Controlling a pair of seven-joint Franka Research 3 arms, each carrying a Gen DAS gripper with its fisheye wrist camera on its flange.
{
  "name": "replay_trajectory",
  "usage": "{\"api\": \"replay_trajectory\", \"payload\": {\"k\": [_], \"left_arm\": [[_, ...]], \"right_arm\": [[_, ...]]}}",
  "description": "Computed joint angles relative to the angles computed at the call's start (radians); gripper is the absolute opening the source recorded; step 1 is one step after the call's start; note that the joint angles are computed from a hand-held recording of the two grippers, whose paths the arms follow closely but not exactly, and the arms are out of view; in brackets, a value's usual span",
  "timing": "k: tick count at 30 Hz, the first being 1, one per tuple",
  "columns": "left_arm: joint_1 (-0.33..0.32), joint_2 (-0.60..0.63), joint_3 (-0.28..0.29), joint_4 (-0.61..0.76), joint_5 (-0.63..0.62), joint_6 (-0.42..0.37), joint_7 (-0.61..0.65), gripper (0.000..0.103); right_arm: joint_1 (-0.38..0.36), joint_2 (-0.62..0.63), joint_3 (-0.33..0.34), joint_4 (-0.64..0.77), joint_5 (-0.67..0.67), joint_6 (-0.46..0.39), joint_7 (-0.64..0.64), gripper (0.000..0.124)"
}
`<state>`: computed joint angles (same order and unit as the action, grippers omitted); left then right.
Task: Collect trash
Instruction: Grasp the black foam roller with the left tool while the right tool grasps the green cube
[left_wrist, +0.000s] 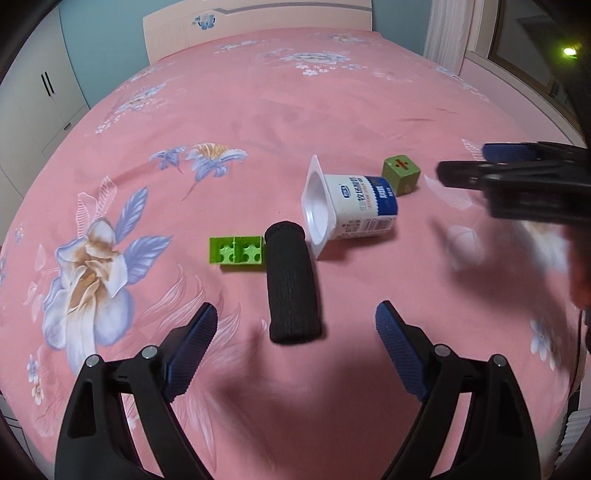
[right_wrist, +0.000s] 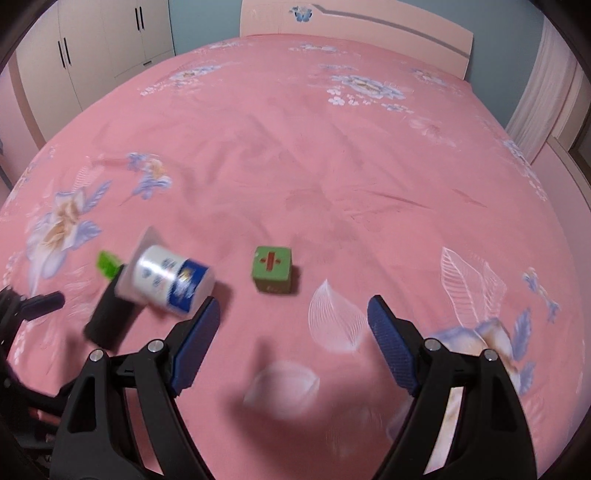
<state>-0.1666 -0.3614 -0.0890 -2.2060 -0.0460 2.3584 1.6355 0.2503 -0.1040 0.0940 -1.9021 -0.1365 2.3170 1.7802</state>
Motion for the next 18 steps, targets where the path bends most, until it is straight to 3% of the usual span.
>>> {"api": "replay_trajectory", "payload": {"k": [3, 6, 9, 12, 14, 18], "left_arm": [[0.003, 0.032, -0.003, 0.016, 0.001, 0.012, -0.004, 0.089], [0.006, 0.064, -0.005, 0.036, -0.001, 0.012, -0.005, 0.080], [0.012, 0.097, -0.006, 0.056, -0.013, -0.001, -0.007, 0.068], [0.019, 0.132, -0.008, 0.075, -0.032, -0.012, -0.012, 0.046], [0.025, 0.147, -0.009, 0.082, -0.050, -0.012, -0.019, 0.034], [0.031, 0.145, -0.016, 0.078, -0.047, -0.003, -0.020, 0.034]], "right_arm": [[0.002, 0.068, -0.007, 0.047, 0.009, -0.008, -0.017, 0.081], [0.008, 0.126, -0.019, 0.086, 0.033, -0.009, -0.030, 0.081], [0.017, 0.180, -0.031, 0.125, 0.036, -0.018, -0.017, 0.081], [0.028, 0.209, -0.043, 0.137, 0.024, 0.002, 0.012, 0.080], [0.030, 0.222, -0.049, 0.143, 0.036, 0.012, 0.027, 0.063], [0.036, 0.233, -0.056, 0.164, 0.033, -0.009, 0.034, 0.034]]}}
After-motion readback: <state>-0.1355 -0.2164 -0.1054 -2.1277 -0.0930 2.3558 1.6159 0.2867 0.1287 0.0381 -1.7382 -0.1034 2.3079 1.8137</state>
